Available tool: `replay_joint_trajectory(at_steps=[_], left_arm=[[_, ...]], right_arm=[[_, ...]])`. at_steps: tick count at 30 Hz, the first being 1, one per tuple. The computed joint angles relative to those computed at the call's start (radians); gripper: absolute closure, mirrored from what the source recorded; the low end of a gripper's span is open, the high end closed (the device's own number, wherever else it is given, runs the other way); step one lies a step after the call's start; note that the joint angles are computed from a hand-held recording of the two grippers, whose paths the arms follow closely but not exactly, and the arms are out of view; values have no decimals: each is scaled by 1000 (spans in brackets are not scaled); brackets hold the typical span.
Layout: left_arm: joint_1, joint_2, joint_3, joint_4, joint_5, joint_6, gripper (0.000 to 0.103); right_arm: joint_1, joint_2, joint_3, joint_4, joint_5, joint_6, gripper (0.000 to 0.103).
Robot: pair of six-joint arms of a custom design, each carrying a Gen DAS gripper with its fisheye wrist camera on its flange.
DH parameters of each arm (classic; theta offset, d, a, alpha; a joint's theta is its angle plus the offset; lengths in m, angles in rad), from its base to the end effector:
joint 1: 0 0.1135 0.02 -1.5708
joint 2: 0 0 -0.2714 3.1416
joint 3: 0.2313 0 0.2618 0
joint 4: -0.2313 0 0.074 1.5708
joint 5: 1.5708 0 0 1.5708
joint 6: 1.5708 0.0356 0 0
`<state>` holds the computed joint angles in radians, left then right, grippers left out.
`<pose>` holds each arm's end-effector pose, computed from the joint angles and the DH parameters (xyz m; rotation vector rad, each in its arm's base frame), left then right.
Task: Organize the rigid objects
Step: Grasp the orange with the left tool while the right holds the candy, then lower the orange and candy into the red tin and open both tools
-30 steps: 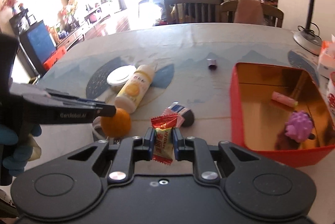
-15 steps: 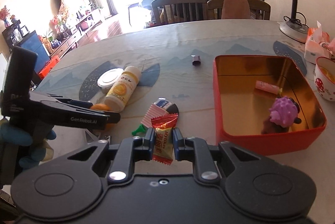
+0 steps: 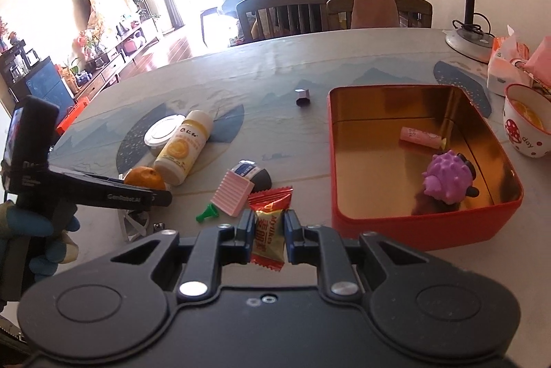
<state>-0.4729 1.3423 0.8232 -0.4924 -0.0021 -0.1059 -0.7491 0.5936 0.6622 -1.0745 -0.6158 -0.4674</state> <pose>0.2384 -0.1219 0.2106 0.4731 2.5536 -0.2102 0.0875 -0.0533 0.2556 0.1143 2.3395 0.2219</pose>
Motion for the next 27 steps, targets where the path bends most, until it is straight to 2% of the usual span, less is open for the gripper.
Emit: replay_joint_trajectory(at_steps=[5, 12, 19, 27], left_arm=[[-17, -34, 48, -72, 33, -33, 49], [-123, -31, 179, -120, 47, -44, 49], [-234, 106, 381, -129, 40, -50, 49], [-327, 337, 623, -138, 66, -70, 49]], right_arm=[[-84, 58, 25, -1, -50, -60, 86], [-192, 157, 66, 43, -104, -106, 86], [-230, 250, 103, 150, -110, -96, 86], [-246, 358, 120, 221, -81, -92, 86]])
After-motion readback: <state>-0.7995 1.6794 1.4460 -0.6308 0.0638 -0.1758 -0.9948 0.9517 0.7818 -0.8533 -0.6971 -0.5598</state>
